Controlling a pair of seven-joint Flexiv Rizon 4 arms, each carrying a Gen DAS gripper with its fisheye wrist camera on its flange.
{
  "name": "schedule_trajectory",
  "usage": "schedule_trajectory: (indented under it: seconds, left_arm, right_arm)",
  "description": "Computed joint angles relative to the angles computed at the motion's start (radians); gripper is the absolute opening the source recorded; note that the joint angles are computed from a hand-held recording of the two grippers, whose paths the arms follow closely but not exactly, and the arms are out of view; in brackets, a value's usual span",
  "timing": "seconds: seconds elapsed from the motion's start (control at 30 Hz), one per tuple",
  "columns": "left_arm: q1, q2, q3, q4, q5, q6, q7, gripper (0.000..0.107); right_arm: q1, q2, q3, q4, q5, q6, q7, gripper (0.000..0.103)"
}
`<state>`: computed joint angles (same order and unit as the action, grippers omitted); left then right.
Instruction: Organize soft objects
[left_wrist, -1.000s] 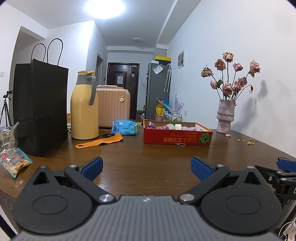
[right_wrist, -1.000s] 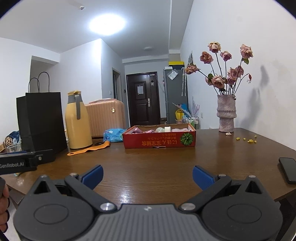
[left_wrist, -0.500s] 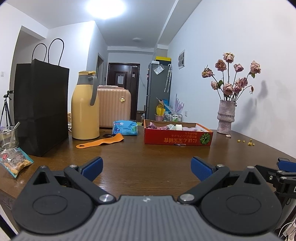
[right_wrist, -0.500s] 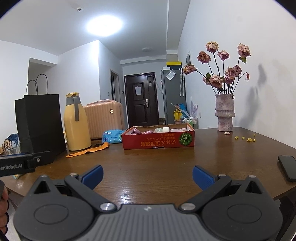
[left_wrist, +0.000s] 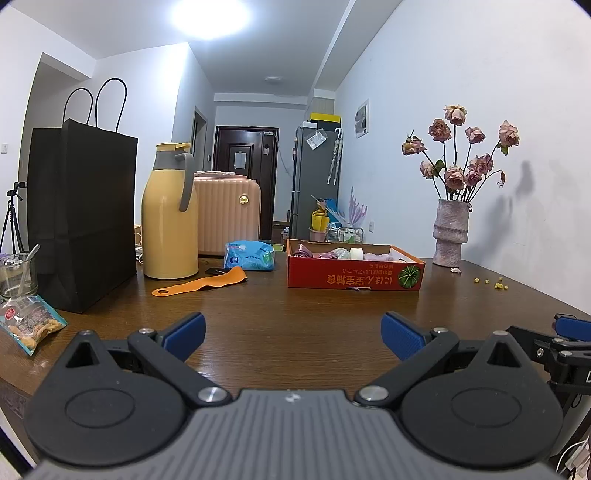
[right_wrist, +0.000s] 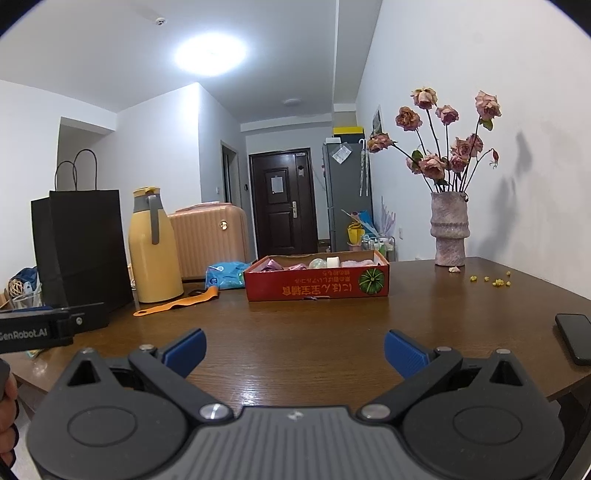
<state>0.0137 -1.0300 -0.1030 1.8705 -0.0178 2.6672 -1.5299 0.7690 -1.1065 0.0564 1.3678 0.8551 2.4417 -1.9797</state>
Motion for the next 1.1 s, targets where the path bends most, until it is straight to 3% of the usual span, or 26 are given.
schedule_trajectory:
  seconds: [1.1]
  left_arm:
    - [-0.004, 0.006, 0.003, 0.006, 0.001, 0.001, 0.005, 0.103]
  right_arm:
    - [-0.003, -0.005, 0.004, -0.013, 0.014, -0.003, -0.009, 0.103]
